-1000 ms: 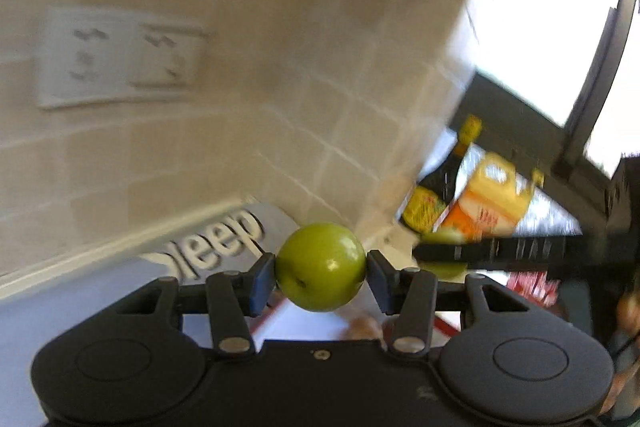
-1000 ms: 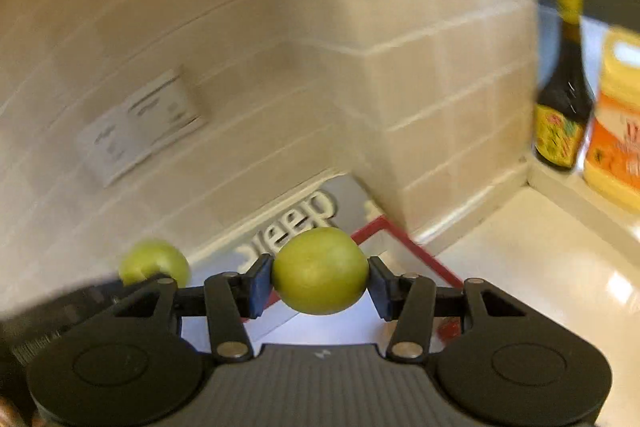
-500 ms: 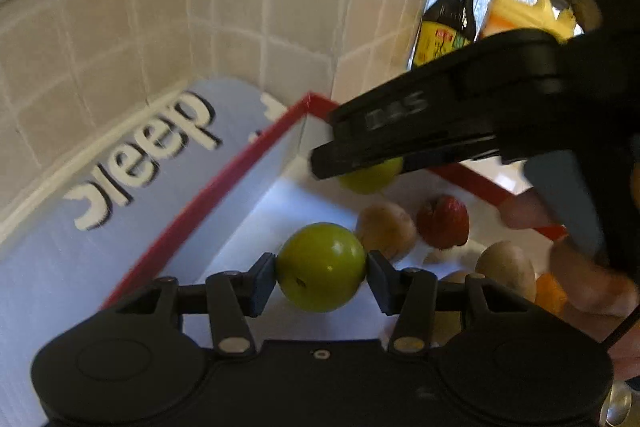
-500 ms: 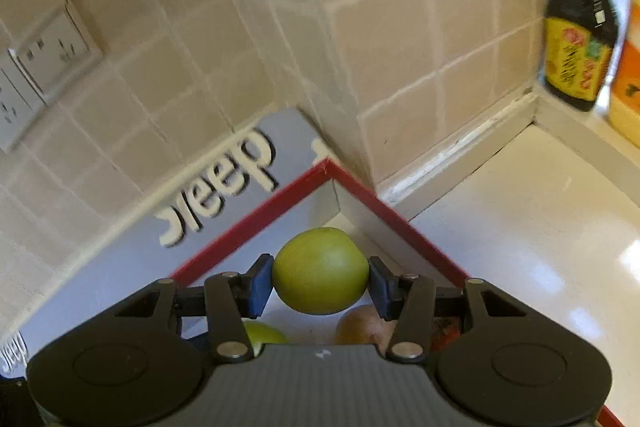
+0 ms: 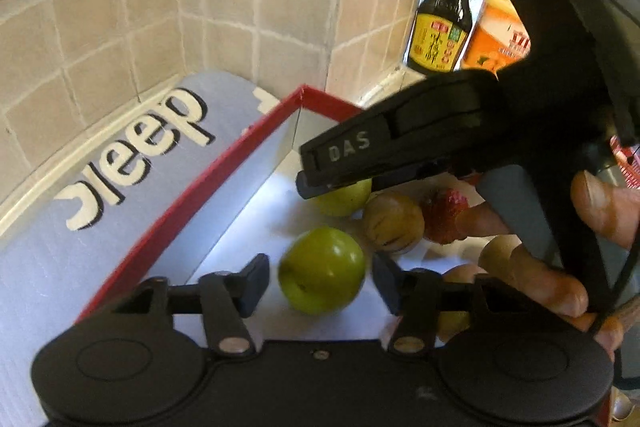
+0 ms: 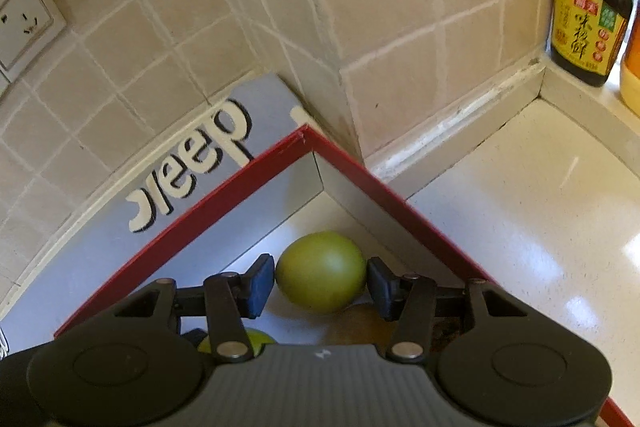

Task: Organize fruits
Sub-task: 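Carry both green apples into the red box and open both tools, then move both open tools back toward the oranges on the mat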

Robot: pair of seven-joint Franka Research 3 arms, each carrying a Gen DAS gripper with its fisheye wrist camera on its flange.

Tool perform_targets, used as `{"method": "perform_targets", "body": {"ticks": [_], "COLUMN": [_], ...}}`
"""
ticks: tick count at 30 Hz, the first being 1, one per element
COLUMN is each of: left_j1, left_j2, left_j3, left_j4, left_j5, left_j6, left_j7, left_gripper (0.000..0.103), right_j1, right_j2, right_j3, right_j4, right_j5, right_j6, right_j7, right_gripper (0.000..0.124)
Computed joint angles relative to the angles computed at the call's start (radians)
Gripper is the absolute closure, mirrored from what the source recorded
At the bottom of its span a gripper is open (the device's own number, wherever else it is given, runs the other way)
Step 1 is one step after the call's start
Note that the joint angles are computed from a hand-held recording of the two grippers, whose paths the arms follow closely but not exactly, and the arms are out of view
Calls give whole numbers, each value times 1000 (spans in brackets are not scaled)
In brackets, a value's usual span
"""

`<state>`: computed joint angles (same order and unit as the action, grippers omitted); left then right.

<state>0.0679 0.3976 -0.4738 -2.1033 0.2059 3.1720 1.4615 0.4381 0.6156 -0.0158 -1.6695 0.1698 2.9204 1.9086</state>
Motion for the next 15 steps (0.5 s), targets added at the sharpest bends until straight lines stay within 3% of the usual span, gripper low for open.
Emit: {"method": "perform_targets", "body": {"ticks": [5,7,9,12,14,15], "left_j1": [337,457,546,673,684,697], "left_j2": [-88,-149,-228,-336,-381,-391], "left_j3": [-287,-361,-397,-432,-403,-384], "left_j4": [-137,-203,-276,-357,-400,-409], "left_j5": [-12,10,33,157,207,299], "left_j6": [130,187,243,255,237,230], "left_j7": [-13,-79,-168,-368,-445,-529], "left_gripper": [31,31,31,32,33,33], "right_j1": [33,53,66,0,-31,-42], "right_j2": [-111,-179,-248,-316,-338,-344], "right_j3": [-32,-38,-25,105,183,221], "right_j4": [-109,-183,-258,-327,-354,-363], "right_j5": [-32,-49,-61,2,62,96], "right_j6": [51,99,139,158,163,157], "right_j7": [22,20,5,-99,-174,-210], "right_gripper": [67,67,67,67,67,67]}}
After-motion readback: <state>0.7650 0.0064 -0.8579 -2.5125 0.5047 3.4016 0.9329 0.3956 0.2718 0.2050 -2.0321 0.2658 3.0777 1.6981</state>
